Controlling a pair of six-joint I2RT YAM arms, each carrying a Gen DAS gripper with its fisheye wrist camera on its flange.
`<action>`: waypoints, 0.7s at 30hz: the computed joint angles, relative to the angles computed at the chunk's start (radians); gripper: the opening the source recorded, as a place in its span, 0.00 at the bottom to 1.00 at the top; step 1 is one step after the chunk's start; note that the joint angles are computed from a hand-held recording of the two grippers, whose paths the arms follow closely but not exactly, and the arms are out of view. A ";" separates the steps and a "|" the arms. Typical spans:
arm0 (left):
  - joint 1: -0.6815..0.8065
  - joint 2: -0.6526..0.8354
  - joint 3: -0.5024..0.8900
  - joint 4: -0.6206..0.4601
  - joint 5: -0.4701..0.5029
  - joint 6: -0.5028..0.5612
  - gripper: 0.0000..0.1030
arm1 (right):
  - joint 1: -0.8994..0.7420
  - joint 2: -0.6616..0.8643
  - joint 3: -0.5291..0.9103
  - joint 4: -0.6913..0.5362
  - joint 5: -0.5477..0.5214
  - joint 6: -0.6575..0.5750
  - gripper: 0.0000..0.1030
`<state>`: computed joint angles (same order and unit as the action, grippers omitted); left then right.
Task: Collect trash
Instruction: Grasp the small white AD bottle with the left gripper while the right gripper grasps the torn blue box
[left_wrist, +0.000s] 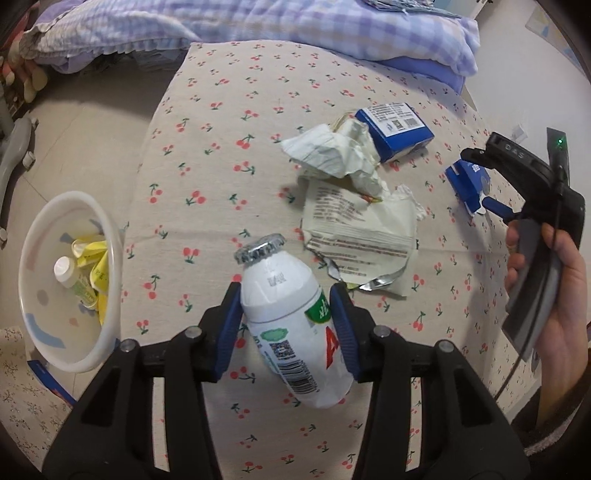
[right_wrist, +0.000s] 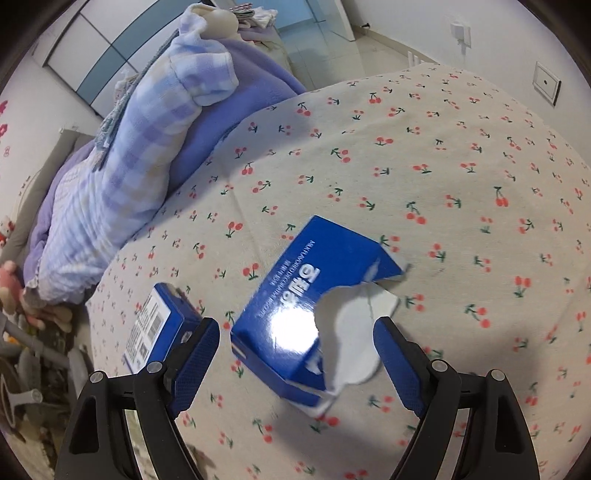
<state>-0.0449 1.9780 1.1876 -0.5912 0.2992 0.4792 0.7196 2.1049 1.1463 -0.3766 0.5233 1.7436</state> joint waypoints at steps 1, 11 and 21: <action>-0.006 0.003 -0.004 0.003 -0.006 -0.002 0.48 | -0.004 0.013 0.015 -0.011 0.001 -0.002 0.85; -0.017 0.078 0.014 -0.025 -0.044 -0.023 0.48 | 0.001 0.102 0.159 -0.212 -0.010 -0.089 0.73; -0.028 0.021 -0.086 0.011 -0.052 0.017 0.44 | 0.098 -0.017 0.019 -0.139 -0.115 -0.141 0.54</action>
